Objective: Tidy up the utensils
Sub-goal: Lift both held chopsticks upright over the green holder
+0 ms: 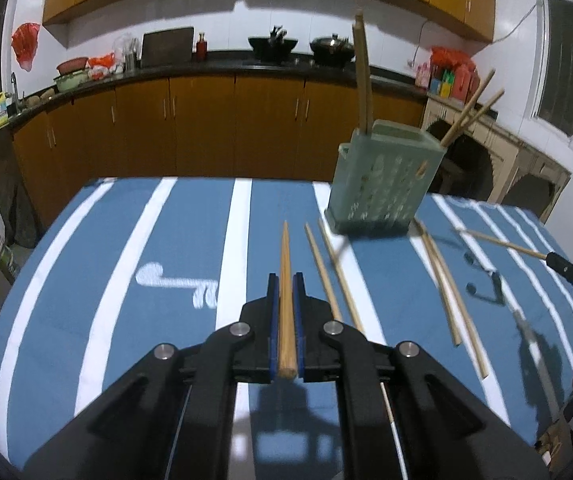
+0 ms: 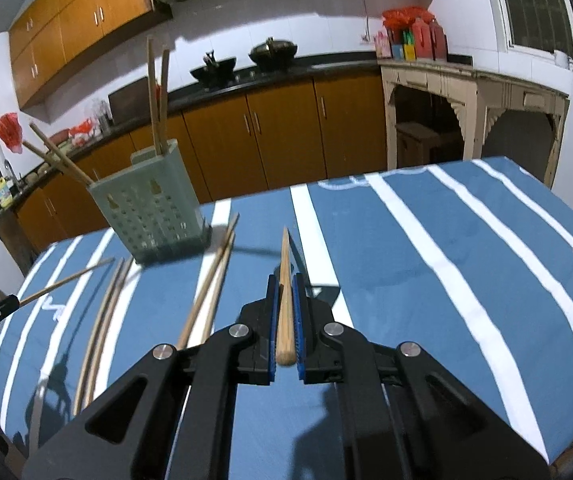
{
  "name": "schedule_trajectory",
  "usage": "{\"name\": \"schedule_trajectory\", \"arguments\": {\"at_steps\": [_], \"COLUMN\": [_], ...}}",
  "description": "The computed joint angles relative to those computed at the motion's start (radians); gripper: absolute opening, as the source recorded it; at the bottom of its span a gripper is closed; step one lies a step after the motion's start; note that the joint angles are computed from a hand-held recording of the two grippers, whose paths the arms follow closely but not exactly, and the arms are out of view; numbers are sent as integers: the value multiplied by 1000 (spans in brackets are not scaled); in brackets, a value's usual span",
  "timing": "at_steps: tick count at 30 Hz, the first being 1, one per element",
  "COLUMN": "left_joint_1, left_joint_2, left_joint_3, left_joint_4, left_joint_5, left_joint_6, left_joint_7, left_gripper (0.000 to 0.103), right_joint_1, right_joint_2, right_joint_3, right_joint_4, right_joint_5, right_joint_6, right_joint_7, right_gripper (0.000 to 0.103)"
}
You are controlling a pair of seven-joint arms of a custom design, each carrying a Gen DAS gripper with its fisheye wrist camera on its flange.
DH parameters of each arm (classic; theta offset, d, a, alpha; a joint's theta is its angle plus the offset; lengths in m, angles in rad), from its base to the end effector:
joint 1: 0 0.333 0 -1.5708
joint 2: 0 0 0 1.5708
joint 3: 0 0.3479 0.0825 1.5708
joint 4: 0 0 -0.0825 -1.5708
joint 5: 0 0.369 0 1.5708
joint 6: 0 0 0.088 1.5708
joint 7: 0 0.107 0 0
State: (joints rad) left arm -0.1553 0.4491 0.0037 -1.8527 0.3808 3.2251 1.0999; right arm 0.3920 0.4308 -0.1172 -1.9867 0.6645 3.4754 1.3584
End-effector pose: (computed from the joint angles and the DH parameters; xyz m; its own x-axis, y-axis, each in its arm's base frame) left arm 0.6756 -0.1399 0.4261 -0.1201 -0.9887 0.0896 -0.6142 0.0032 -0.7891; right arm 0.6374 0.1147 0.4056 -0.1096 -0.9735 -0.2009 -0.5128 0.2285 -0.8275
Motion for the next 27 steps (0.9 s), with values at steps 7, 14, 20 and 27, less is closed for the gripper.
{"name": "schedule_trajectory", "arguments": {"at_steps": [7,14,20,27], "left_joint_1": [-5,3,9,-36], "left_joint_2": [-19,-28,-32,-37], "left_joint_3": [10,-2,-13,34], "left_joint_4": [-11,-15,-10,22], "left_joint_5": [-29,-73,-91,-114], "left_joint_6": [82,128,138,152], "left_joint_7": [-9,2,17,53], "left_gripper": [8,8,8,8], "right_joint_1": [-72,-103,-114,-132], "right_joint_2": [-20,-28,-34,-33], "right_joint_3": [76,110,125,140], "right_joint_4": [-12,-17,-15,23], "right_joint_5": [-59,-104,-131,-181], "right_joint_6": [44,75,98,116], "right_joint_7": [35,64,79,82], "right_gripper": [8,8,8,8]}}
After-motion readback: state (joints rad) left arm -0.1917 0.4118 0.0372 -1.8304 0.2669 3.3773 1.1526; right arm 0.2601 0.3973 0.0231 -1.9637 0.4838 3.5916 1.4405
